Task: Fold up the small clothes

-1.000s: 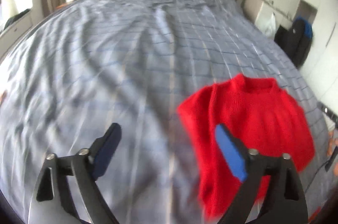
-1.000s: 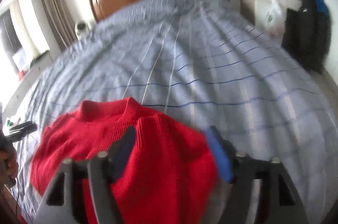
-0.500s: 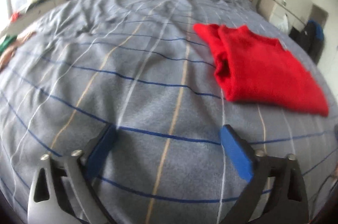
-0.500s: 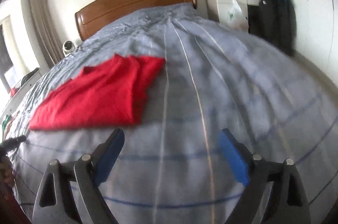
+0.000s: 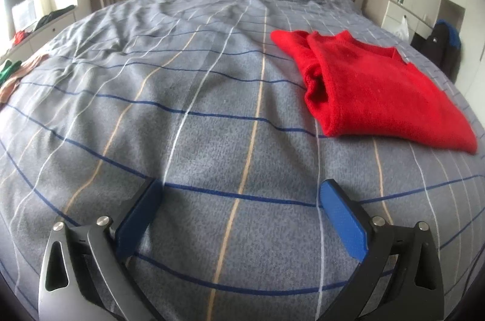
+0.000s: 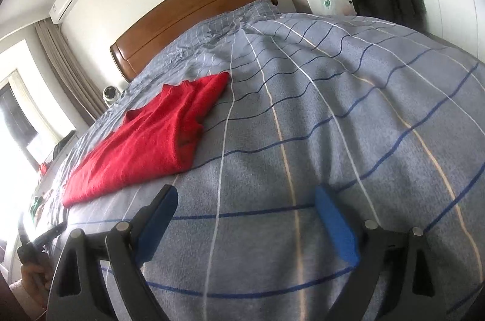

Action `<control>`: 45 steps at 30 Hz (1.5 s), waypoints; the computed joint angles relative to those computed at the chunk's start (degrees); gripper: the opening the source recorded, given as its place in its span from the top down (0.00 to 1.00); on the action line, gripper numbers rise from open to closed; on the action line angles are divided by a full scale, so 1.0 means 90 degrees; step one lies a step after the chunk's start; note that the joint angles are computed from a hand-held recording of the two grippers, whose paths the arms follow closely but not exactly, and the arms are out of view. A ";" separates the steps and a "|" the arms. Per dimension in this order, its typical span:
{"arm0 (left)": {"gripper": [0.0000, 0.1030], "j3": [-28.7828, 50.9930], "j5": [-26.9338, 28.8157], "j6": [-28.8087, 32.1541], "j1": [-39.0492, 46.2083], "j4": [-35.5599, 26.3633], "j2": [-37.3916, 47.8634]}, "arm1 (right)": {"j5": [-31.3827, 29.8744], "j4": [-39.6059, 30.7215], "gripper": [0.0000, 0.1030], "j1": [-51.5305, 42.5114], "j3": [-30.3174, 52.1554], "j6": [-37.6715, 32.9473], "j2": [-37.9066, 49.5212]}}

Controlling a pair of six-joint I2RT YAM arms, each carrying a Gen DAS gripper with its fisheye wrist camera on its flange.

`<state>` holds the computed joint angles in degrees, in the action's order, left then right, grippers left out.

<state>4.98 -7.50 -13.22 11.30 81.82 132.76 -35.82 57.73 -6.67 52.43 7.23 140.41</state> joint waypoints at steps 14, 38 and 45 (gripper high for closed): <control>0.00 -0.0045 -0.0139 -0.0075 -0.0130 0.0201 0.0134 | -0.0060 0.0081 0.11 -0.0040 -0.0054 0.0007 0.0007; 0.00 -0.0027 -0.0205 -0.0107 -0.0190 0.0165 0.0119 | -0.0058 0.0094 0.11 -0.0038 -0.0062 0.0015 0.0003; 0.00 -0.0022 -0.0217 -0.0109 -0.0200 0.0178 0.0136 | -0.0052 0.0108 0.11 -0.0032 -0.0073 0.0021 0.0000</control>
